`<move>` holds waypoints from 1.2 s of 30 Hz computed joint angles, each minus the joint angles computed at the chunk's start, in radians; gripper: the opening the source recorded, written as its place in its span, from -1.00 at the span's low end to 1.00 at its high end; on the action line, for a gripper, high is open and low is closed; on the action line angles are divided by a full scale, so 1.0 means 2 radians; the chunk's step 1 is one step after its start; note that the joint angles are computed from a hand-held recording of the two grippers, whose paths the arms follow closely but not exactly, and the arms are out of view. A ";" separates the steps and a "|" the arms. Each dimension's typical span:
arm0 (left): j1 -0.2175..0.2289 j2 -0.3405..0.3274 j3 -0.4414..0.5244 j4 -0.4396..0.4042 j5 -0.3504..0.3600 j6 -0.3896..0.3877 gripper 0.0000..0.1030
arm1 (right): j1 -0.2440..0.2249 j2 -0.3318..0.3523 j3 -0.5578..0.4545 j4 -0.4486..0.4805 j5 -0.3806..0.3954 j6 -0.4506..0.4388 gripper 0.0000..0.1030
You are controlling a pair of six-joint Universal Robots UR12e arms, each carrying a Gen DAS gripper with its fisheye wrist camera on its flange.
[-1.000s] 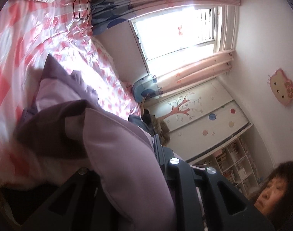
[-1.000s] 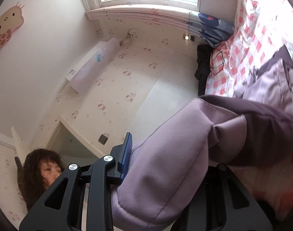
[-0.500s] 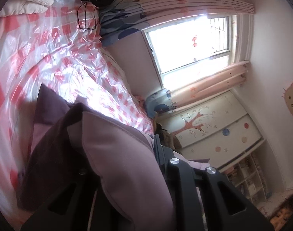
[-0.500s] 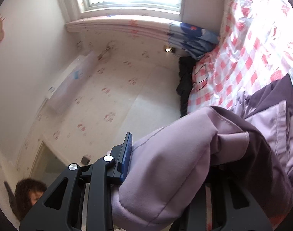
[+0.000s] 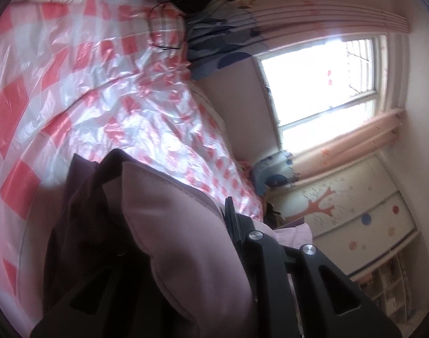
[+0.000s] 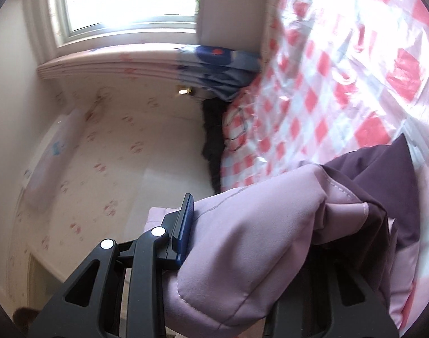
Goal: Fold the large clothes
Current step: 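Lower the folded jacket onto the bed edge with both tools, then open both tools and release the jacket onto the bed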
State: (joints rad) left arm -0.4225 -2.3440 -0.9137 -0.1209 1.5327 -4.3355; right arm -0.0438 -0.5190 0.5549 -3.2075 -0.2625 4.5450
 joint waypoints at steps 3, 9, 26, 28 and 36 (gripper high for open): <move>0.003 -0.010 0.005 -0.016 0.007 -0.012 -0.71 | 0.005 0.001 0.015 0.052 -0.013 -0.045 -0.36; 0.007 -0.020 0.003 -0.055 0.015 -0.032 -0.71 | 0.013 -0.009 0.051 0.161 -0.030 -0.154 -0.37; 0.010 -0.040 0.052 -0.190 0.011 -0.012 -0.51 | 0.023 -0.034 0.077 0.371 -0.072 -0.315 -0.31; 0.021 -0.033 0.020 -0.092 -0.037 -0.070 -0.07 | 0.020 -0.017 0.054 0.342 -0.039 -0.255 0.31; 0.017 -0.022 -0.002 0.079 0.007 -0.161 0.56 | 0.026 -0.060 0.053 0.371 -0.093 -0.387 0.88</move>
